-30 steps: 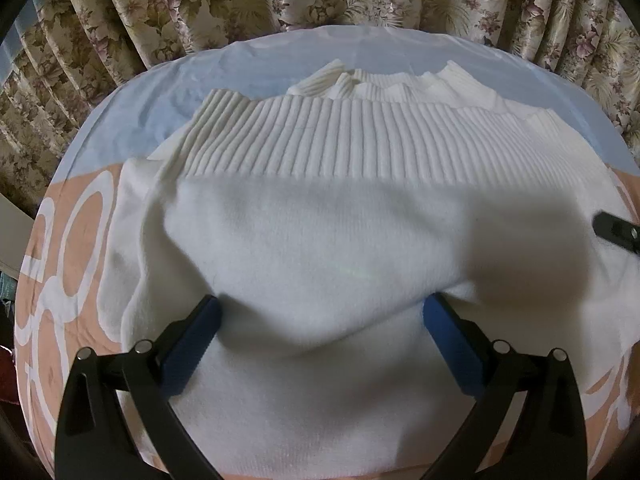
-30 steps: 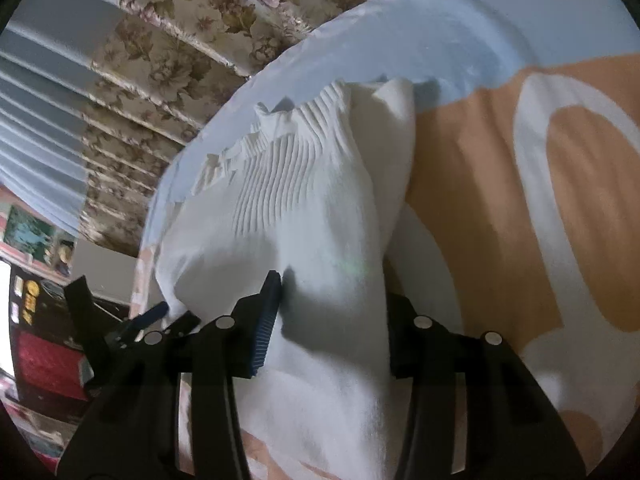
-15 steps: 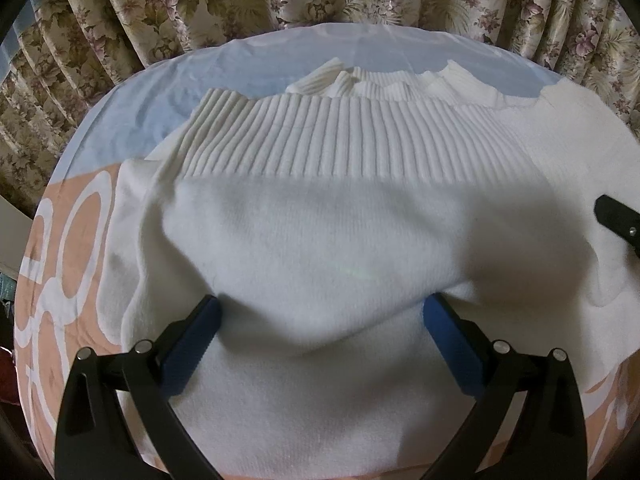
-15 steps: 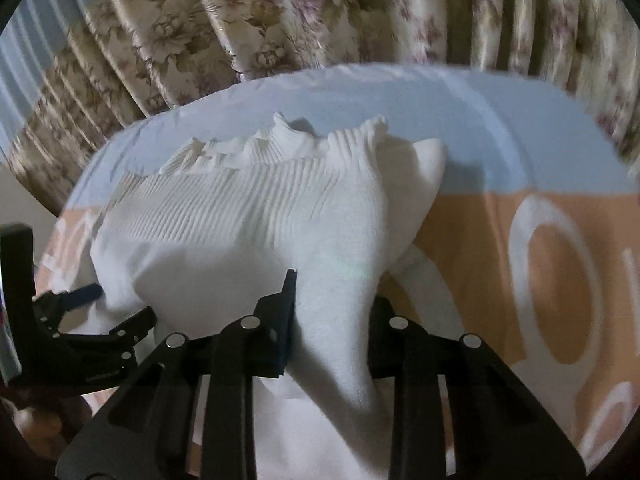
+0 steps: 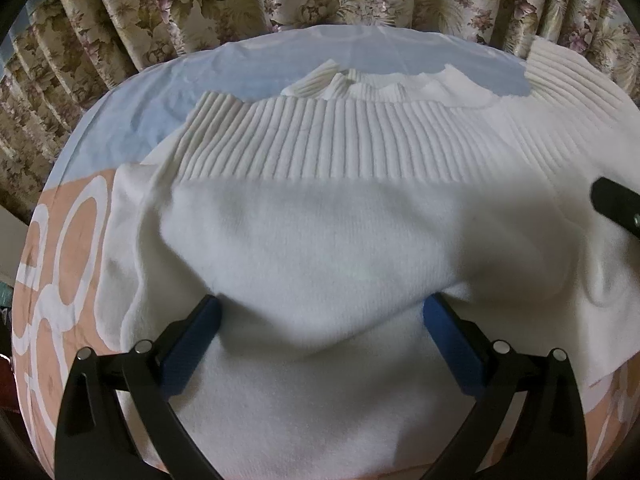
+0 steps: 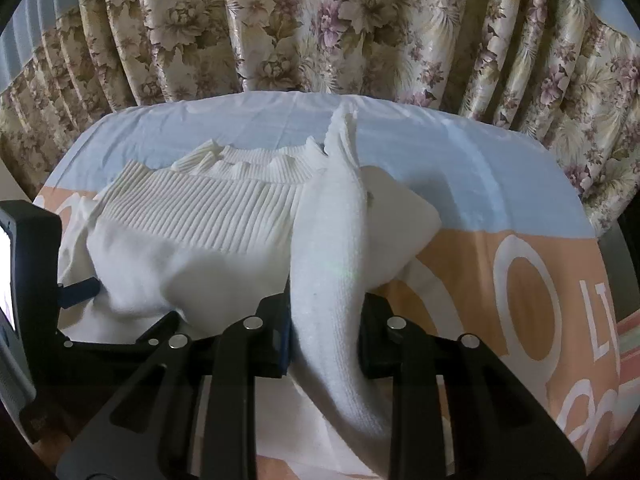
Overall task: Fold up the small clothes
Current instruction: 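Grasp the sweater edge with the right gripper and lift it off the bed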
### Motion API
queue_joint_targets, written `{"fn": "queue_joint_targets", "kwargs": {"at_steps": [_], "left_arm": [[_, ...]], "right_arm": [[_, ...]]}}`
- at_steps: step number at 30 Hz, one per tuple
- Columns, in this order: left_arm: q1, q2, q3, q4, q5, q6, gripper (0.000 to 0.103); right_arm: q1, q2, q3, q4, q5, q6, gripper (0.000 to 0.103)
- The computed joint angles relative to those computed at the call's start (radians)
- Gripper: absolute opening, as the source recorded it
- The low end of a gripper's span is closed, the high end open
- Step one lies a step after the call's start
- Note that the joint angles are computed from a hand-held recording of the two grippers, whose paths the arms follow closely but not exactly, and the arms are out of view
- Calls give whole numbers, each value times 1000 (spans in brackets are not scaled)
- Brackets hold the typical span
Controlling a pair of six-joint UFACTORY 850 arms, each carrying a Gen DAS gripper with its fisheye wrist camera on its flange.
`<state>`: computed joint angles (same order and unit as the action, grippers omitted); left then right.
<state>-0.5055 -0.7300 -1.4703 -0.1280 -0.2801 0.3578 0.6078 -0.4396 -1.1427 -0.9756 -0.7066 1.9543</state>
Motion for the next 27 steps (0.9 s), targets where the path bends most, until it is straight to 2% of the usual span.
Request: {"fn": "queue_joint_targets", "kwargs": {"at_steps": [3,6,8,12,16,19,20,21,22,24,25,26,27], "left_arm": [[38,25,3,-137,-41,158,102],[95,63,19,-209,-29,260,102],[132,75,14,-129,-8,234,102],[207,81,-2,96,37,66,102],[290,71,-37,114,14,-4,102],[339,69,-45,-36,-23,89,102],[347,69,-44,-50,-32,95,102],[351,73,-38,-62,-34,104,102],[355,75,-31,-80,-35,123,102],[358,86,-11,-124,-34,174,102],[356,87,-8,-133,-35,185,102],[354,89,-4,-160,-36,214,102],[354,90,-2,-190,-40,244,102]], "right_arm": [[-13,9,1,19,38,22,25],[-19,18,-12,28,54,46,24],[-15,9,-50,32,39,36,24],[1,-50,-178,55,8,-44,24],[24,-193,-407,136,-30,-237,24],[38,-374,-659,282,-82,-476,24],[45,-450,-764,339,-109,-579,24],[52,-521,-868,398,-171,-669,25],[57,-572,-934,435,-202,-740,29],[70,-585,-940,438,-168,-765,35],[69,-545,-880,446,-105,-745,41],[61,-483,-786,458,0,-724,50],[50,-419,-695,486,104,-714,54]]}}
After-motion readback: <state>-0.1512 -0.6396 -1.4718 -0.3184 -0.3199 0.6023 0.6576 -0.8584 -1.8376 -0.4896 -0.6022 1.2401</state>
